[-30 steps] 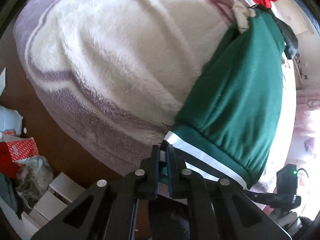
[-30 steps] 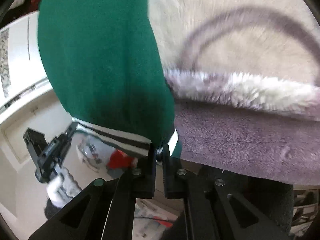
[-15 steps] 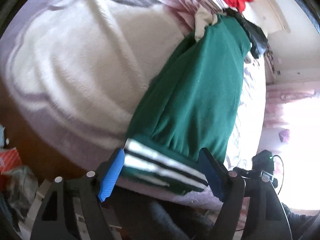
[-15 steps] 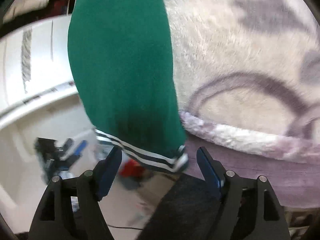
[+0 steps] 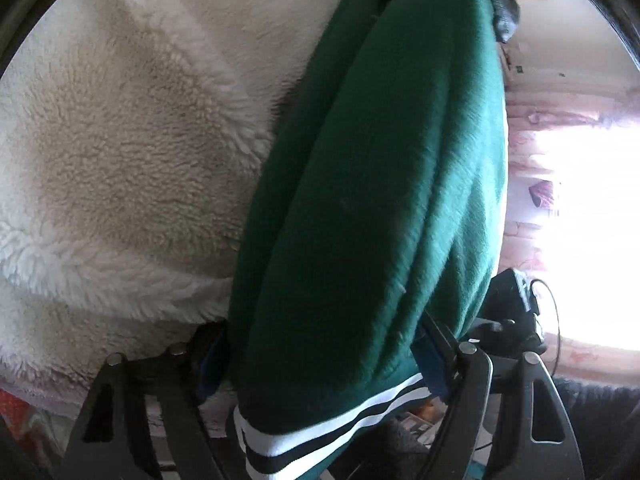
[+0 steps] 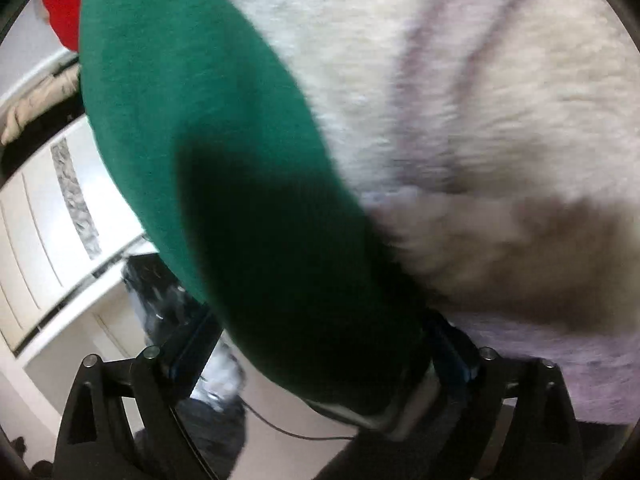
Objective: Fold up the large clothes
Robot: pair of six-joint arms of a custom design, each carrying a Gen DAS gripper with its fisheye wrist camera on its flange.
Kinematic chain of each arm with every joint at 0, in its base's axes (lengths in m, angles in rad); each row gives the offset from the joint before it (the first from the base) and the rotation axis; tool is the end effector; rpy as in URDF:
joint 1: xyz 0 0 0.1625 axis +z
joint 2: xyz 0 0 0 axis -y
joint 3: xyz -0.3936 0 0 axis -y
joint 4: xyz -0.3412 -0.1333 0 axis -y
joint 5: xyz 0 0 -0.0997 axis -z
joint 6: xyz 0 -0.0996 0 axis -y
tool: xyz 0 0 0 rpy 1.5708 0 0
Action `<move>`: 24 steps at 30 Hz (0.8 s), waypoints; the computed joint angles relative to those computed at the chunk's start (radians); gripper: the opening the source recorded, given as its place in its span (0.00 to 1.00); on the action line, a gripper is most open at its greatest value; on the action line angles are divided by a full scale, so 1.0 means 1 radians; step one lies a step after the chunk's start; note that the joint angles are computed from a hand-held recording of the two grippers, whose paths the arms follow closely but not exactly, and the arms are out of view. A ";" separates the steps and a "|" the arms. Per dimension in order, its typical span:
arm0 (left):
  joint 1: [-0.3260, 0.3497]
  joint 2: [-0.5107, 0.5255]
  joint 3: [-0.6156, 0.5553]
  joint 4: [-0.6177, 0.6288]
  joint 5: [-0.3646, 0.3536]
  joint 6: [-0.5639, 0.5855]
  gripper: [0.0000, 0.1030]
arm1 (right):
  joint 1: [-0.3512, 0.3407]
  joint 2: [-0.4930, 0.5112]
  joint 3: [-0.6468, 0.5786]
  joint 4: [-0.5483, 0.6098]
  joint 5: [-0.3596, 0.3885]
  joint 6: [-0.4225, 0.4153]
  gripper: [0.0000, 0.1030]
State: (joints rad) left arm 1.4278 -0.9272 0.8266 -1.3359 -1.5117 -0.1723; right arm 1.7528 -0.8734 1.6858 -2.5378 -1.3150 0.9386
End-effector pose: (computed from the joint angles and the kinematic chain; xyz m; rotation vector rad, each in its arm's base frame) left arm 0.0435 -0.6742 0.3997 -0.0387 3.0562 0.1888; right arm 0.2646 -0.5622 0.1367 1.0239 2.6529 0.0078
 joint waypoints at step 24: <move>-0.019 -0.102 -0.066 0.276 0.009 -0.199 0.59 | 0.163 -0.232 0.117 0.102 -0.170 0.504 0.62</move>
